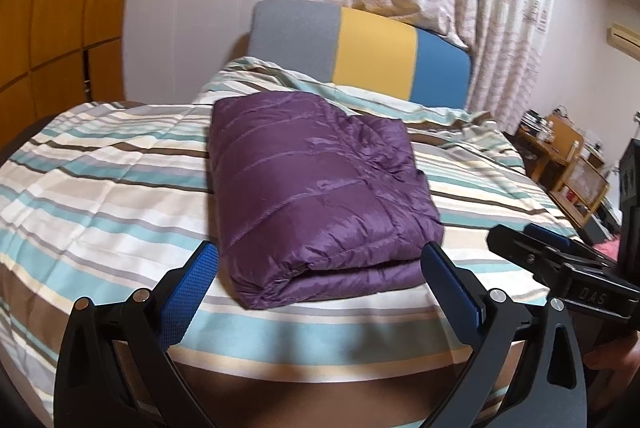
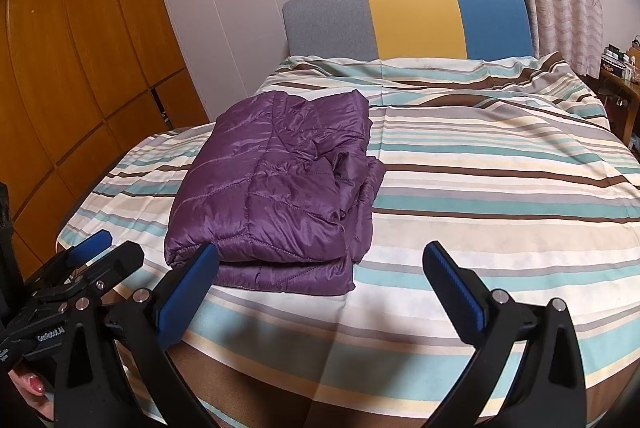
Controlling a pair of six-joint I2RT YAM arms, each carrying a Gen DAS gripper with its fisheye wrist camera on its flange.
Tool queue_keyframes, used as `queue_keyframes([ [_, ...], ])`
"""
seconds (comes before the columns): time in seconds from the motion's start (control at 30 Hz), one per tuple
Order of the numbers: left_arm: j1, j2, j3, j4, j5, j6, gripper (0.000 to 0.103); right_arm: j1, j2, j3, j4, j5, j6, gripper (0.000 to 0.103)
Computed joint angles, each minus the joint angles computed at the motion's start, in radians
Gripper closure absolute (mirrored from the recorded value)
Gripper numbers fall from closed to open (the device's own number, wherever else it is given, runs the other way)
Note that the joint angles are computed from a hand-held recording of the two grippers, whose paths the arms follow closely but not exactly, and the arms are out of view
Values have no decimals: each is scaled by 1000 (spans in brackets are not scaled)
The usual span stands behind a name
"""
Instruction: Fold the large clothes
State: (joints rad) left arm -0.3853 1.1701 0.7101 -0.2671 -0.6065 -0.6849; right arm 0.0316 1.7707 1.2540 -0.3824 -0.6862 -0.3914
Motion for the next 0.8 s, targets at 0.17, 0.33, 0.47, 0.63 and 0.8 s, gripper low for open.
queue_keyframes([
  [0.17,-17,12,10,-32,-47,-23,3,-2,6,5,-4,-1,0,2],
  [0.33,-41,10,0,-6,-64,-7,3,-2,6,6,-4,-2,0,2],
  [0.47,-56,25,8,-8,-85,2,3,-4,8,6,-6,-5,-1,2],
  [0.63,-30,75,47,-70,-56,-37,3,-3,16,10,-6,3,4,2],
  [0.8,27,97,39,-92,1,-55,3,4,63,44,-12,45,16,2],
])
